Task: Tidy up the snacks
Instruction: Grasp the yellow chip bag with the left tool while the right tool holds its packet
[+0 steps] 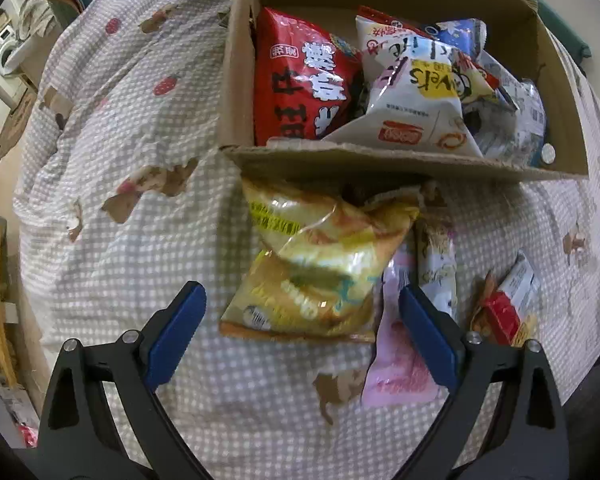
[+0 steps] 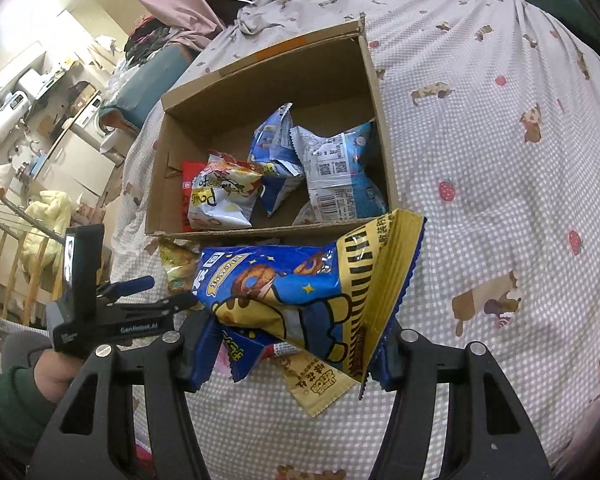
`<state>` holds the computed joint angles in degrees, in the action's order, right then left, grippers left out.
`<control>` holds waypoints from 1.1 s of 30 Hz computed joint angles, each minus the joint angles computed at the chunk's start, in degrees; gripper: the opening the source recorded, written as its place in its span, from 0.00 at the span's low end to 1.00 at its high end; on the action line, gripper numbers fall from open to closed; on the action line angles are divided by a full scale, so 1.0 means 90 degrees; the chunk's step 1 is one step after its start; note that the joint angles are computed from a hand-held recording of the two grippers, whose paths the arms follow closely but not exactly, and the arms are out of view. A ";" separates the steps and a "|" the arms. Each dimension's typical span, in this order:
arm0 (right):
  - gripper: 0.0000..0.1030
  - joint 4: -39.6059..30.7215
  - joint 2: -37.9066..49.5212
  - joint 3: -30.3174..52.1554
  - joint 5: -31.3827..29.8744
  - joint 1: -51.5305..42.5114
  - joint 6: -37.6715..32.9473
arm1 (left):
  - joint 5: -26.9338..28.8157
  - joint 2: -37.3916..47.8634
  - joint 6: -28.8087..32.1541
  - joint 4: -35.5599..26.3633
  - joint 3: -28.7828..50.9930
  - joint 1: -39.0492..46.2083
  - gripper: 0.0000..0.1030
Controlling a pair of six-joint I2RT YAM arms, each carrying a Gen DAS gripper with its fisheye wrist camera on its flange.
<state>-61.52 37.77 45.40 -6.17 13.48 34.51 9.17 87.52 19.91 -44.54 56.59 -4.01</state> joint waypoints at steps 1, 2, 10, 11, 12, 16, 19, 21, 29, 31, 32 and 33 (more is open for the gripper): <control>0.61 -0.0016 -0.0010 -0.0001 0.0013 -0.0005 0.0000 | -0.0007 0.0054 -0.0009 0.0062 0.0000 -0.0032 0.91; 0.61 -0.0029 -0.0027 0.0000 -0.0006 -0.0045 -0.0012 | -0.0034 0.0104 -0.0027 0.0126 -0.0006 -0.0082 0.85; 0.61 -0.0084 -0.0055 0.0032 0.0097 0.0059 0.0025 | -0.0114 0.0100 -0.0282 0.0295 -0.0128 -0.0211 0.57; 0.61 -0.0079 -0.0043 0.0032 0.0106 0.0081 0.0036 | -0.0060 0.0045 -0.0279 0.0220 -0.0140 -0.0185 0.54; 0.61 -0.0072 -0.0042 0.0025 0.0107 0.0082 0.0035 | -0.0030 0.0017 -0.0279 0.0150 -0.0130 -0.0177 0.48; 0.61 -0.0023 -0.0008 0.0026 0.0169 0.0203 0.0104 | -0.0035 -0.0201 -0.0230 0.0052 -0.0188 -0.0074 0.45; 0.61 0.0027 0.0057 0.0052 0.0311 0.0389 0.0175 | 0.0052 -0.0330 -0.0218 -0.0066 -0.0176 0.0087 0.43; 0.61 0.0049 0.0092 0.0061 0.0389 0.0511 0.0229 | 0.0049 -0.0466 -0.0137 -0.0191 -0.0201 0.0255 0.42; 0.61 0.0138 0.0196 0.0095 0.0506 0.0798 0.0333 | 0.0307 -0.0731 0.0204 -0.0842 0.0107 0.1017 0.41; 0.61 0.0136 0.0167 0.0118 0.0553 0.0865 0.0387 | 0.0369 -0.0891 0.0325 -0.0916 0.0127 0.1185 0.41; 0.61 0.0130 0.0162 0.0132 0.0590 0.0907 0.0408 | 0.0398 -0.0979 0.0350 -0.0966 0.0148 0.1214 0.41; 0.61 0.0116 0.0154 0.0144 0.0631 0.0961 0.0441 | 0.0423 -0.1058 0.0368 -0.1019 0.0178 0.1237 0.41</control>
